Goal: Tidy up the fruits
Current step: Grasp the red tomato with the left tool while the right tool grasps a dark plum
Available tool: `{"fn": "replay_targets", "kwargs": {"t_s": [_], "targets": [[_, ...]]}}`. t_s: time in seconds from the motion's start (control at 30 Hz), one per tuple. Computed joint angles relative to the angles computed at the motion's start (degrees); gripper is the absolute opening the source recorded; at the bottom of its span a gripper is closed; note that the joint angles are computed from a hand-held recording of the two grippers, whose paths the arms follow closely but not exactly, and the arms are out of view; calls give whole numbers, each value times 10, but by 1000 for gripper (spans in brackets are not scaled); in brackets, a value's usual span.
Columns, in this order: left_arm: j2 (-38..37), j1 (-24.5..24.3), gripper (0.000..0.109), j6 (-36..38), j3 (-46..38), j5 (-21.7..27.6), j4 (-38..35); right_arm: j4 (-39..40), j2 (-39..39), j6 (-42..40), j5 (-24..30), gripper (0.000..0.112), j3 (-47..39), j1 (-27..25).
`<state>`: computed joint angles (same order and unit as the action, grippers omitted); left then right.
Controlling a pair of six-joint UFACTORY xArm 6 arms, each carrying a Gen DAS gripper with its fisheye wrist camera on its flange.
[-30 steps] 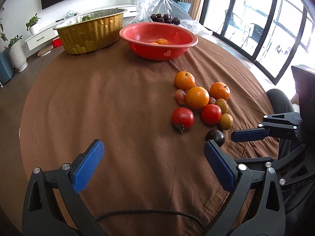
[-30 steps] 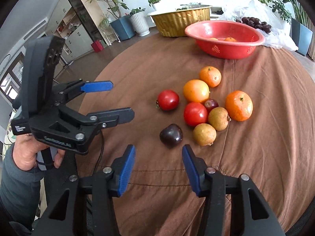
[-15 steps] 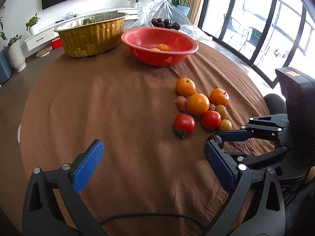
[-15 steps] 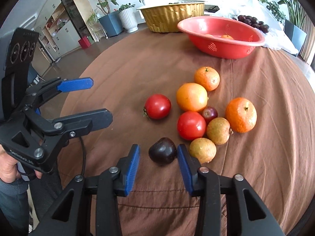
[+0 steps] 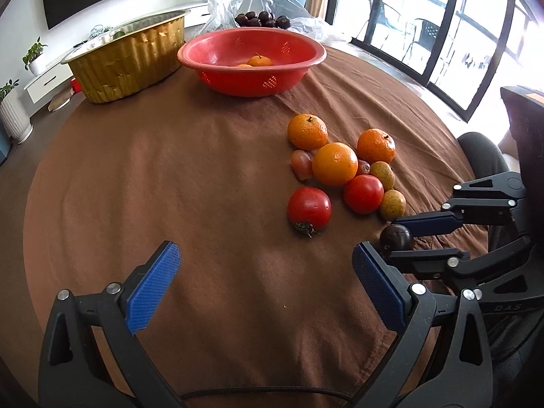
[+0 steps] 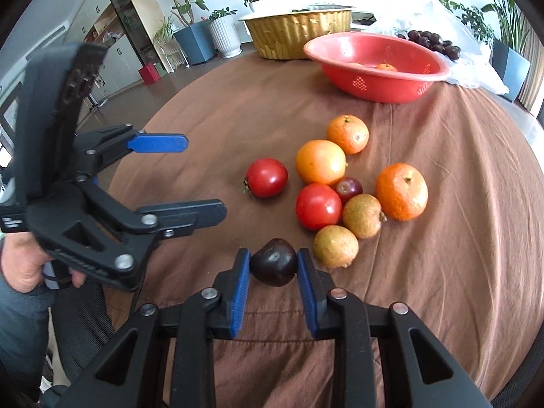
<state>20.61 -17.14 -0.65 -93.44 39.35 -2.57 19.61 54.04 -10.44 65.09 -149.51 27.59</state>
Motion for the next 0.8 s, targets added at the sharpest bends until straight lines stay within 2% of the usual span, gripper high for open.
{"fn": "replay_targets", "kwargs": {"t_s": [0.13, 0.3, 0.4, 0.47, 0.6, 0.67, 0.8], "targets": [[32, -3, 103, 15, -42, 9, -13, 27, -58, -17, -34, 30, 91, -9], [76, -10, 100, 37, -105, 38, -25, 46, -85, -27, -54, 30, 134, -15], [93, -11, 81, 40, -128, 53, -33, 55, -86, -30, -55, 30, 137, -17], [103, -12, 61, 38, -139, 62, -36, 59, -88, -32, -57, 30, 141, -18], [108, -13, 58, 34, -144, 62, -27, 63, -84, -32, -57, 30, 134, -20], [109, -13, 41, 30, -144, 60, -21, 64, -83, -31, -58, 30, 133, -21], [105, -14, 38, 33, -137, 55, -22, 64, -78, -28, -55, 30, 127, -22]]}}
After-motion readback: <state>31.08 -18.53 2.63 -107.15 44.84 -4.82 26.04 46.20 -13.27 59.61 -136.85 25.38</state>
